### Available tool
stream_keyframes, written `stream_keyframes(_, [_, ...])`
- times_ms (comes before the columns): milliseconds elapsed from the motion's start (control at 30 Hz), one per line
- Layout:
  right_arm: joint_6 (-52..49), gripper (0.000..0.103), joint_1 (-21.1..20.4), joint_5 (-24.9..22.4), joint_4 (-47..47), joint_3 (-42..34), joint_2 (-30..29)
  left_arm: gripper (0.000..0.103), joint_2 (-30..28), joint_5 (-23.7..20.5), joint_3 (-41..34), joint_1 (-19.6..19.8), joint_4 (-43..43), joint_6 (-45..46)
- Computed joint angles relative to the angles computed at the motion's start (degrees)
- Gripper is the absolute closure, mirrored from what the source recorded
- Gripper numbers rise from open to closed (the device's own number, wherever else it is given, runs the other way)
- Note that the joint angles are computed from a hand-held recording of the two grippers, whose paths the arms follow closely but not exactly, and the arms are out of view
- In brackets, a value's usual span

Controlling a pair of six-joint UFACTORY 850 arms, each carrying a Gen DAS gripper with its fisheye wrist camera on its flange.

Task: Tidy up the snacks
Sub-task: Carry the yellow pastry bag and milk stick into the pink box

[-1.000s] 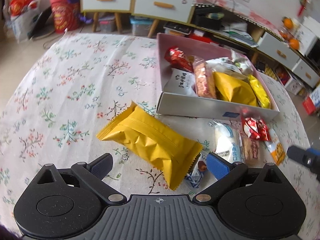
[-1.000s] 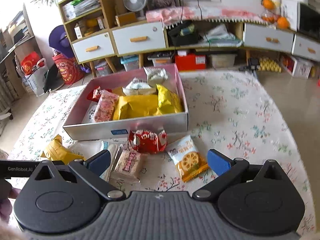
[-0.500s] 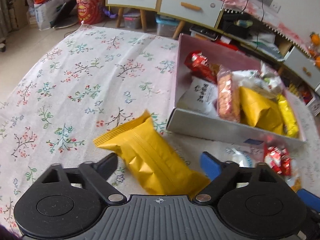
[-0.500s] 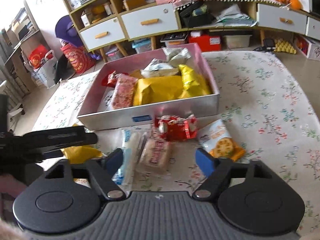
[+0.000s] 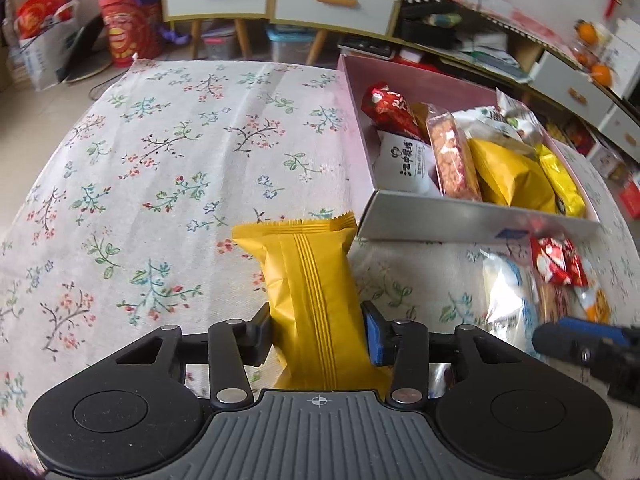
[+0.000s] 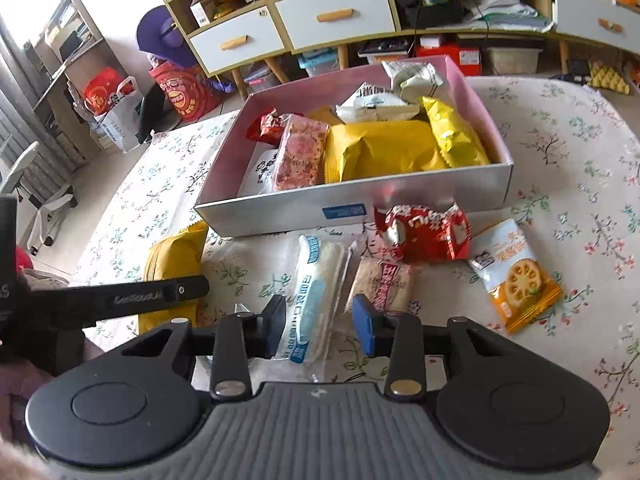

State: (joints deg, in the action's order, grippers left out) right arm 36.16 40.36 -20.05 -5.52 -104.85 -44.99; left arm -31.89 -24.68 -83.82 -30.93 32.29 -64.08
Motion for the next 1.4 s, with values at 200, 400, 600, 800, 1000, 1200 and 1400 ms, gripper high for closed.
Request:
stream_keyframes(200, [-2.03,0.069,0.25,-1.14,2.70,-2.07,-1.37,0.063,1.93,1.82,2.97,0.39,1.45,2.66])
stream_keyframes(400, [3.43,0.068,1.61,-5.80,-5.84,-7.71,-5.08,0.063,3.24,3.09,5.06,0.54,2.73,3.75])
stream_keyframes(600, [6.33,0.066,2.57,-10.33,-11.05,-13.06,-8.63,0.063,3.60,3.74,5.84,0.58,4.42,3.21])
stream_keyframes(800, [7.65,0.057,4.08,-14.40,-19.81,-18.14,-12.02,0.062,3.20,3.30,5.31,0.55,4.60,3.20])
stream_keyframes(1000, [5.15,0.083,3.84,-14.84,-18.32,-17.84,-11.39,0.064,3.29,2.80,5.16,0.46,5.60,1.91])
stream_keyframes(1200, [5.55,0.085,3.26,-12.99,-16.16,-15.40,-9.66,0.064,4.74,4.43,6.04,0.82,5.74,0.04])
stream_keyframes(1400, [7.09,0.085,2.09,-7.44,-14.23,-9.39,-5.42,0.064,6.00,6.64,6.73,1.09,9.34,-5.62])
